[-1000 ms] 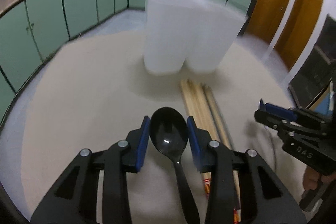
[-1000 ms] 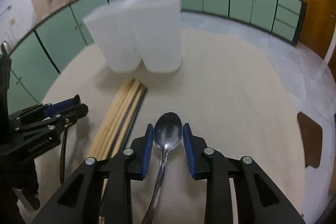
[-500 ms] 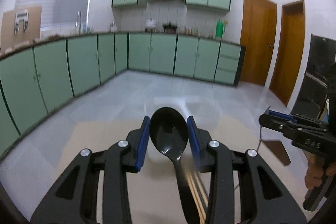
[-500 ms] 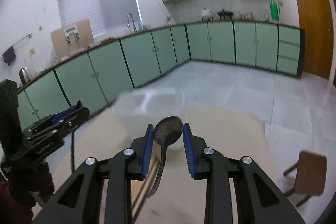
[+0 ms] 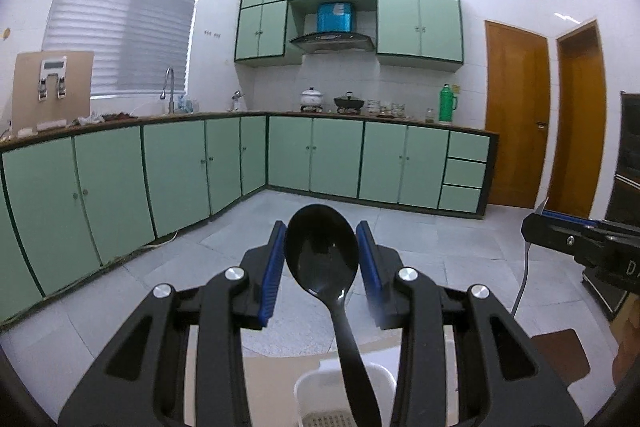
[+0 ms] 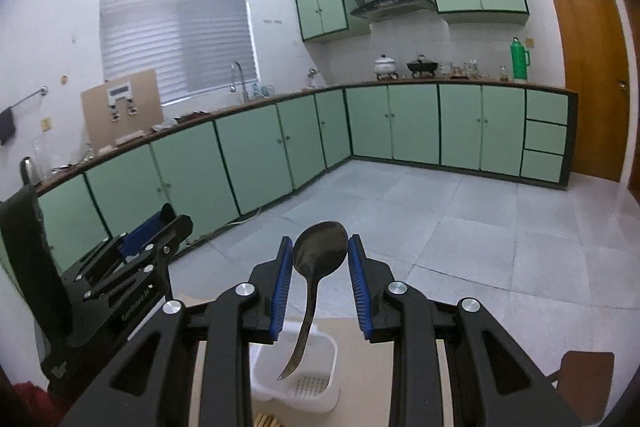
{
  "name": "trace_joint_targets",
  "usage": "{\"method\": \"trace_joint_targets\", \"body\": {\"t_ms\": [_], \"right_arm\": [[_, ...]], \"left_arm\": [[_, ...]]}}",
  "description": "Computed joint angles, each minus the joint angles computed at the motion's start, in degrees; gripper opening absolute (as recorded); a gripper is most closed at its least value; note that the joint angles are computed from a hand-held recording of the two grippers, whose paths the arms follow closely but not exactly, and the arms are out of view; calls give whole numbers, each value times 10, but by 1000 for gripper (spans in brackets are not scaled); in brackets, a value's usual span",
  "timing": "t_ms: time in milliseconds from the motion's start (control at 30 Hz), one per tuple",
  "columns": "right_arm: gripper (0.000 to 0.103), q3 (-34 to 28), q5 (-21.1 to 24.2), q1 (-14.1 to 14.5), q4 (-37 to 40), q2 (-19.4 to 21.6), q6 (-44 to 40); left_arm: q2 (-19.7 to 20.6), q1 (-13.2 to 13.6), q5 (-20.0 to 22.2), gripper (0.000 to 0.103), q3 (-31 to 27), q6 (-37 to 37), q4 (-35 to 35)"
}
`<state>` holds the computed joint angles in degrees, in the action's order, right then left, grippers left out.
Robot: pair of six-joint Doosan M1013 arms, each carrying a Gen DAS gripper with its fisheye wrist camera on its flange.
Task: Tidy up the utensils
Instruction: 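Lift both spoons over the white holder and open both tools to drop them, then move both open tools back down to the chopsticks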
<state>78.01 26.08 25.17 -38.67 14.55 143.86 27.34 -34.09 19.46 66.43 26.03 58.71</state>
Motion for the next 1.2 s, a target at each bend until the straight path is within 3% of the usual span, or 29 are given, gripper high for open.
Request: {"method": "trace_joint_targets", "body": {"t_ms": [167, 267, 467, 567, 800, 1033, 1200], "right_arm": [[28, -27, 37, -1, 14, 34, -20], [28, -25, 38, -1, 31, 41, -27], [29, -17, 41, 0, 89, 46, -81], [32, -3, 34, -2, 111, 39, -89], [44, 45, 32, 10, 91, 2, -54], [49, 142, 47, 55, 93, -57, 3], [49, 190, 86, 93, 106, -79, 28]], "left_arm": [[19, 5, 9, 34, -6, 41, -37], [21, 8, 6, 34, 2, 50, -45], [11, 16, -6, 36, 27, 136, -140], [3, 18, -12, 44, 37, 144, -152], [-46, 12, -5, 59, 92, 119, -124], [-119, -4, 22, 73, 199, 207, -216], [-158, -14, 95, 75, 268, 288, -333]]}}
